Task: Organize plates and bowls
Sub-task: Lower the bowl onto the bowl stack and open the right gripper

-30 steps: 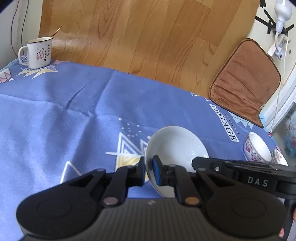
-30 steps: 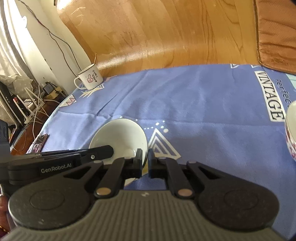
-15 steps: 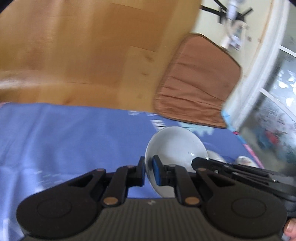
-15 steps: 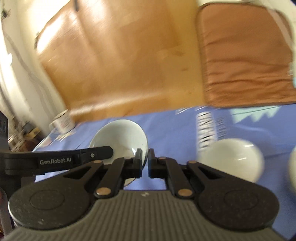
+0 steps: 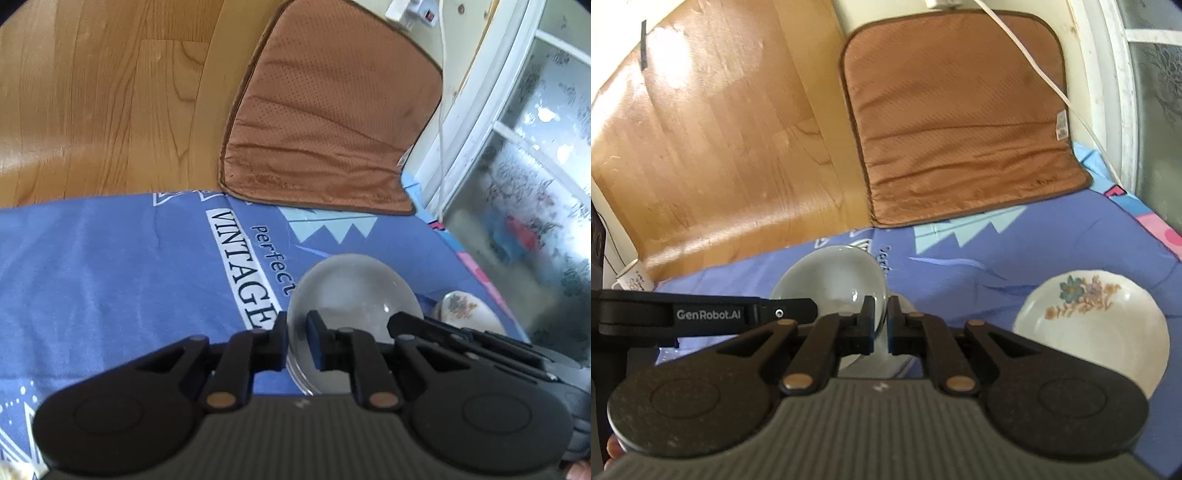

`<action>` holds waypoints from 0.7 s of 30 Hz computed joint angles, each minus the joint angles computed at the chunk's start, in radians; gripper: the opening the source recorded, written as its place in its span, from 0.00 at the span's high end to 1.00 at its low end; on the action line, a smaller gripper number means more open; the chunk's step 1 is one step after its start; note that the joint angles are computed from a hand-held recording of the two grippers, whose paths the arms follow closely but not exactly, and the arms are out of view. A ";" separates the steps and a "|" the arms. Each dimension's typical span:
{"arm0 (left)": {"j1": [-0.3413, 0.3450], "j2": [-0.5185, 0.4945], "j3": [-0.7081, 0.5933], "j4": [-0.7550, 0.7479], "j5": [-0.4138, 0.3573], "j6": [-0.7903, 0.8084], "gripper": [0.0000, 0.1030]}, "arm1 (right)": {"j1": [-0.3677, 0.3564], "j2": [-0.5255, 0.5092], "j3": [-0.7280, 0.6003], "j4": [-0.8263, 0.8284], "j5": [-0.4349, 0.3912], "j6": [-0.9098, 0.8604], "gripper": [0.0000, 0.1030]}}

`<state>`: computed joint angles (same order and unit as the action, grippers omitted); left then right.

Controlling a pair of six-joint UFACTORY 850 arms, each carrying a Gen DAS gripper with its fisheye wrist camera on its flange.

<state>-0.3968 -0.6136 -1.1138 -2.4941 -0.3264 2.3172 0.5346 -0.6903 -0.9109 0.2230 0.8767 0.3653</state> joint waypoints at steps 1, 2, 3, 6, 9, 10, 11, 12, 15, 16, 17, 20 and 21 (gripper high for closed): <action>-0.003 -0.004 -0.004 -0.008 0.007 0.010 0.88 | -0.002 -0.005 -0.002 0.001 0.001 0.001 0.87; -0.004 -0.006 -0.005 -0.012 0.009 0.014 0.88 | 0.001 -0.008 -0.004 0.018 0.004 -0.007 0.85; -0.003 -0.008 -0.007 -0.007 0.008 0.008 0.88 | 0.002 -0.013 -0.003 0.030 0.021 -0.012 0.81; -0.002 0.006 0.009 -0.039 -0.003 0.038 0.88 | 0.000 -0.008 0.015 0.041 0.055 -0.002 0.78; 0.001 0.029 0.030 -0.066 -0.022 0.059 0.88 | -0.001 0.001 0.033 0.042 0.083 0.020 0.78; 0.002 0.041 0.044 -0.086 -0.030 0.076 0.88 | 0.000 0.003 0.037 0.044 0.091 0.025 0.78; 0.003 0.052 0.056 -0.105 -0.039 0.094 0.88 | 0.002 0.007 0.046 0.045 0.104 0.032 0.78; 0.003 0.062 0.068 -0.122 -0.046 0.112 0.88 | 0.004 0.009 0.053 0.049 0.118 0.037 0.78; 0.003 0.100 0.118 -0.192 -0.067 0.185 0.88 | 0.018 0.016 0.079 0.069 0.166 0.053 0.78; 0.003 0.110 0.132 -0.203 -0.071 0.196 0.88 | 0.025 0.021 0.091 0.077 0.179 0.055 0.78; 0.004 0.121 0.148 -0.210 -0.076 0.202 0.88 | 0.029 0.022 0.097 0.080 0.184 0.057 0.78; 0.003 0.148 0.189 -0.221 -0.088 0.210 0.88 | 0.044 0.035 0.127 0.077 0.190 0.072 0.77; -0.001 0.156 0.203 -0.233 -0.090 0.224 0.88 | 0.051 0.039 0.138 0.079 0.190 0.076 0.78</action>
<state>-0.3975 -0.4572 -0.9111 -2.7274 -0.4168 2.5408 0.5855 -0.6510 -0.7728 0.3020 1.0668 0.4411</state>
